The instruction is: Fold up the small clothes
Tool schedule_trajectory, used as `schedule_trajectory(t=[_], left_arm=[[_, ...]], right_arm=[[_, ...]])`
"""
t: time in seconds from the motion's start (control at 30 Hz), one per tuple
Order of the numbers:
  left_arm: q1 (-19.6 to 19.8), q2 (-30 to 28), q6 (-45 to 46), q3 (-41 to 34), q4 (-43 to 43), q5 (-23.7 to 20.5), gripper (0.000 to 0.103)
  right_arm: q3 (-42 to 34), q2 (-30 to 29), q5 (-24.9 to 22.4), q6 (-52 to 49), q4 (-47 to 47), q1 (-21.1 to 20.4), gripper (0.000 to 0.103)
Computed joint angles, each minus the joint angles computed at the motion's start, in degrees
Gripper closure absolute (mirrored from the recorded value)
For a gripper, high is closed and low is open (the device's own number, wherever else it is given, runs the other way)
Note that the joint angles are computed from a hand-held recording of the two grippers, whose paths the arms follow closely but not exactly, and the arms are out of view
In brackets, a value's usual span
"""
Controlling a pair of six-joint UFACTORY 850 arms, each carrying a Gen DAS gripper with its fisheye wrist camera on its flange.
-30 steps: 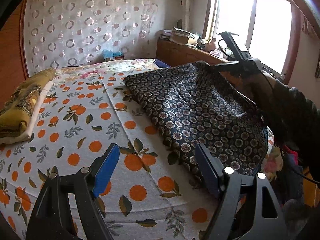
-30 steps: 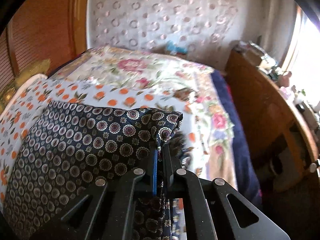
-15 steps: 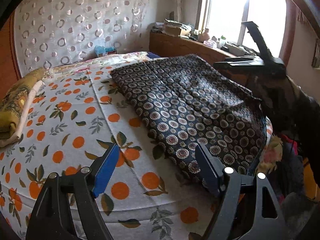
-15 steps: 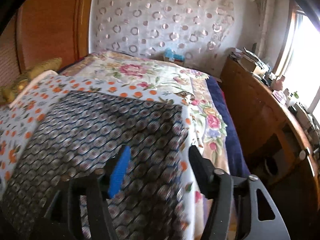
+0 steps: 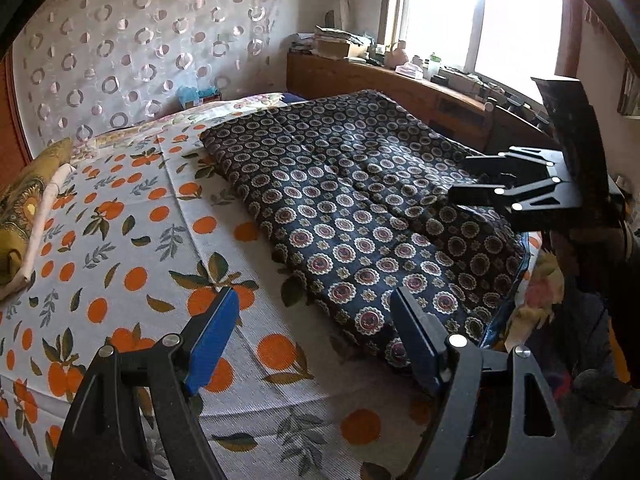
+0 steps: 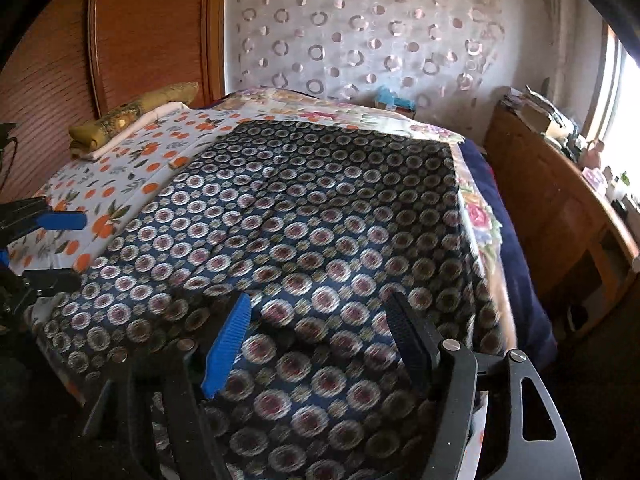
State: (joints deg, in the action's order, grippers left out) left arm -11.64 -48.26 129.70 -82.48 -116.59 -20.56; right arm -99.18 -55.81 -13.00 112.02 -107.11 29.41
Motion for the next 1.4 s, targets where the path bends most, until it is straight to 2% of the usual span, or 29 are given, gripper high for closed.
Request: schedule_trajectory(t=[0.1,0.2,0.3,0.5,0.6,0.67,0.77,1.0,1.17,1.3,1.4], left_arm=[[-0.05,-0.23,-4.20,-0.30,4.49,-0.06,0.025],[0.07,-0.57,-11.08,-0.77,11.65,-0.94,0.032],[0.07,-0.93,-15.89,-1.18,17.03,-1.76,0.038],[-0.40,-0.24,-13.65,0.15,17.35,-2.62,0.040],[-0.16,-0.15,-15.79,0.19,19.98,-4.39,0.062],[0.07,-0.48,-19.76,-0.52,23.85,-6.16,0.085],[-0.08,0.15,-17.22,-0.10,21.11,-6.47,0.099],[-0.76,3.92,-4.90,0.40,6.94,-8.24,0.100],[-1.35,3.28,-5.24,-2.98,6.16,-7.69,0.100],[-1.87,1.42,-5.08,-6.41,5.03,-5.30,0.101],[-1.60,-0.92,-10.33,-9.93,8.76,-4.28,0.101]], right_arm=[[1.73,0.63,-0.22,6.45,-5.46,0.31,0.031],[1.36,-0.09,-1.19,4.28,-3.06,1.14,0.031],[3.85,1.29,-2.08,7.53,-6.02,1.69,0.031],[8.19,4.25,-2.65,18.19,-14.93,1.96,0.031],[9.29,4.85,-2.19,20.52,-16.97,1.91,0.031],[9.45,4.91,-1.68,20.93,-17.33,1.93,0.031],[10.45,5.60,-1.50,24.12,-20.46,2.11,0.031],[13.44,8.35,-3.29,29.84,-27.02,2.96,0.031],[16.51,10.89,-4.88,35.41,-33.29,3.53,0.031],[17.87,11.60,-5.43,36.57,-35.41,3.64,0.031],[17.54,11.04,-4.53,35.42,-34.20,3.38,0.031]])
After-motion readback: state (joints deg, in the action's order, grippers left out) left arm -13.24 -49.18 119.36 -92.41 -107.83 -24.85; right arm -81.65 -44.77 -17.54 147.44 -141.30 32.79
